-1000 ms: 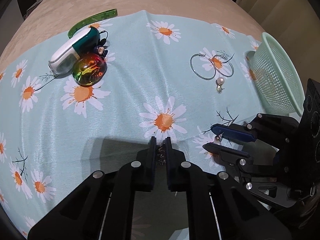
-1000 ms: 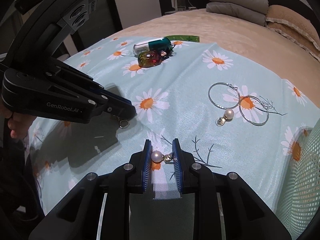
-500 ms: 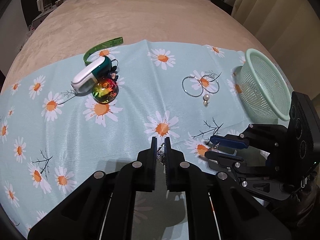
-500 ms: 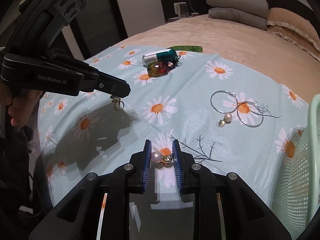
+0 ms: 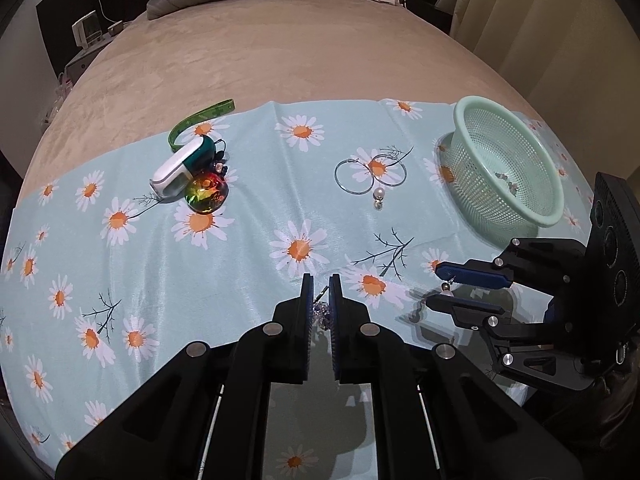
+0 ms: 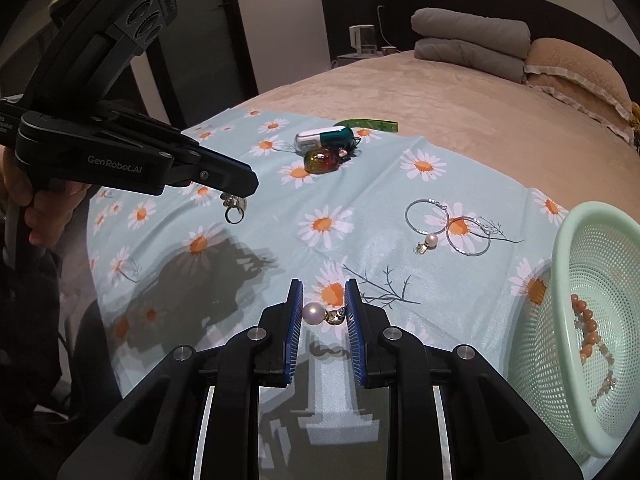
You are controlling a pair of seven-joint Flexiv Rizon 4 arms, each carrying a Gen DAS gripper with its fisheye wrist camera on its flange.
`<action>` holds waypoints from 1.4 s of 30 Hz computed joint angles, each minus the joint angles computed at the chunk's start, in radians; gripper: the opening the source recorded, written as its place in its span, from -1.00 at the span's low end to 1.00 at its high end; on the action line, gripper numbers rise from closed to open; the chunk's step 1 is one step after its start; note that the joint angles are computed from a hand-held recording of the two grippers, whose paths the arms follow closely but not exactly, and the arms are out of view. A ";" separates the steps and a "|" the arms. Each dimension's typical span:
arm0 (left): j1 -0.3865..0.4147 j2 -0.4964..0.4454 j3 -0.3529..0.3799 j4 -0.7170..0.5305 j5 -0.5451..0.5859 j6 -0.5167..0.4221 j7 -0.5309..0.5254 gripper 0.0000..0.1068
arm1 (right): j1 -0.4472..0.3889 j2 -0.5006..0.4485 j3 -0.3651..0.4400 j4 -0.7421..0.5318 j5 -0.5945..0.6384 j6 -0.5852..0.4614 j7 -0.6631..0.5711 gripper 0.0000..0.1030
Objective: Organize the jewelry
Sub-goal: 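Lift the earrings with both tools, then open the left tool above the cloth, then carry the pearl earring in the right tool over the green basket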
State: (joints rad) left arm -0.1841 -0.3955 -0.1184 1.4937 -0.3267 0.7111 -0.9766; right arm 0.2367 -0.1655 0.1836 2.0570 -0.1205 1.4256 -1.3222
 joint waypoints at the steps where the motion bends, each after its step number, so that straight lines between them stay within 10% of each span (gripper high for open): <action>1: -0.003 0.005 0.002 0.005 0.006 0.007 -0.001 -0.85 | 0.004 0.005 -0.006 0.006 -0.012 0.000 0.008 -0.61; 6: -0.004 0.022 0.007 0.022 0.013 0.014 -0.010 -0.78 | 0.005 0.021 -0.003 0.022 -0.018 -0.003 0.008 -0.61; 10: -0.008 0.021 0.012 0.021 0.031 0.019 -0.021 -0.35 | 0.027 0.027 -0.043 0.049 -0.103 0.016 0.087 -0.60; 18: -0.009 -0.003 0.014 0.008 0.053 -0.004 -0.036 -0.19 | 0.021 0.023 -0.061 0.075 -0.184 0.025 0.161 -0.14; 31: -0.032 -0.130 0.014 -0.112 0.098 -0.086 -0.082 -0.19 | 0.013 -0.041 -0.024 0.050 -0.111 -0.017 0.061 -0.12; 36: -0.046 -0.175 0.011 -0.152 0.116 -0.109 -0.094 -0.20 | -0.024 -0.050 0.031 0.030 -0.003 -0.022 -0.030 -0.62; 39: -0.058 -0.168 0.015 -0.130 0.140 -0.077 -0.082 -0.62 | -0.024 -0.045 0.034 0.029 0.023 -0.028 -0.060 -0.62; 42: -0.042 -0.160 0.000 -0.117 0.104 -0.089 -0.061 -0.62 | -0.030 -0.037 0.046 0.027 0.059 -0.032 -0.095 -0.62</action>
